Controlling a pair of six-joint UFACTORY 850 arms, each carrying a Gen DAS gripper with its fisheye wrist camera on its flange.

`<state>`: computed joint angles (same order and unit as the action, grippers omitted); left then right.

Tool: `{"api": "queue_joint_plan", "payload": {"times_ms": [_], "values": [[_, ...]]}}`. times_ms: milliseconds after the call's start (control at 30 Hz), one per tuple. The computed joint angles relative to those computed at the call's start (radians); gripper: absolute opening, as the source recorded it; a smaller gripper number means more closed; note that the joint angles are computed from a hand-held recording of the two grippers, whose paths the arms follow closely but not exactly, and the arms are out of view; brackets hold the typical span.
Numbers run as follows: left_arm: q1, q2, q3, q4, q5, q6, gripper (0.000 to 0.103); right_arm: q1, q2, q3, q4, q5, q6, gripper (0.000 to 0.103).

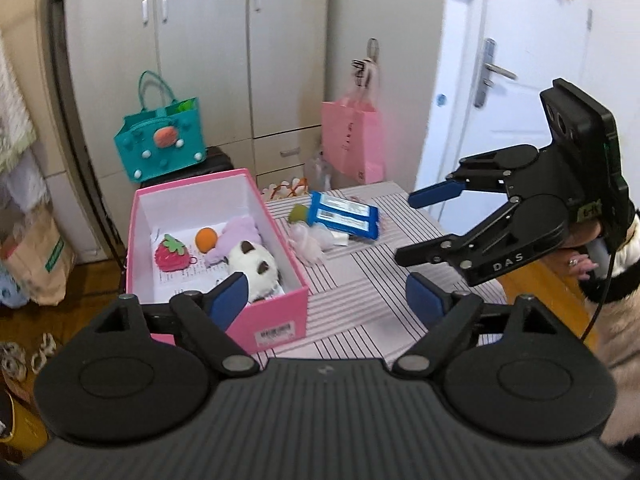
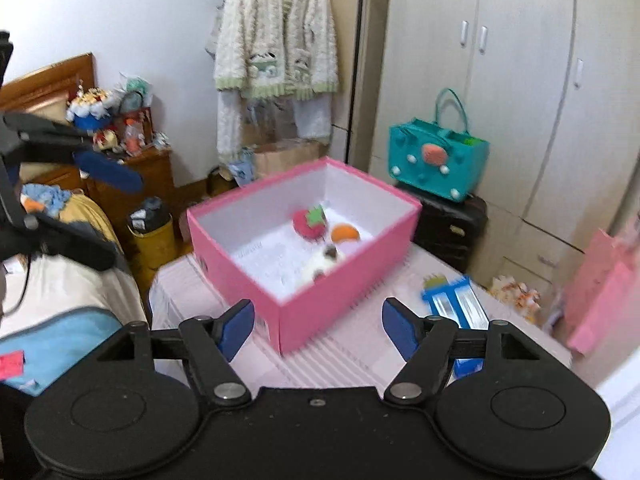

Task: Organize soft objects
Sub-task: 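Move the left tool to the blue wet-wipes packet and close on it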

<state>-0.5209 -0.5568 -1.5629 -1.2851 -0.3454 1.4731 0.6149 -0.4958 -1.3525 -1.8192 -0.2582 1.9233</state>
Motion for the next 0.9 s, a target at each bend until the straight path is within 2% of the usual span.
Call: {"api": "queue_joint_plan", "payload": {"times_ms": [100,300,367,433,567,600,733,900], "values": [[-0.014,0.018,0.043,-0.039,0.009,0.08,0.091,0.013,0.042,0.079,-0.034,-0.034,0.061,0.077],[-0.042,-0.003,0.047,0.021,-0.018,0.079,0.092,0.026,0.102,0.208,-0.183,-0.096,0.263,0.082],[-0.05,-0.007,0.052,-0.057,-0.009,0.127,0.092,0.022,0.111,0.235,-0.246,-0.109,0.342,0.082],[-0.055,-0.015,0.044,-0.11,-0.033,0.166,0.093,0.016,0.122,0.266,-0.312,-0.127,0.417,0.083],[-0.066,-0.065,-0.028,-0.116,-0.077,0.157,0.095,-0.009,0.129,0.314,-0.482,-0.164,0.595,0.083],[-0.068,-0.083,-0.053,-0.097,-0.084,0.132,0.096,-0.016,0.127,0.321,-0.521,-0.178,0.636,0.087],[-0.081,-0.183,-0.187,-0.023,-0.096,0.021,0.096,-0.05,0.098,0.345,-0.686,-0.297,0.795,0.093],[-0.093,-0.331,-0.375,-0.091,-0.059,0.029,0.096,-0.124,0.015,0.284,-0.798,-0.288,0.945,0.093]]}}
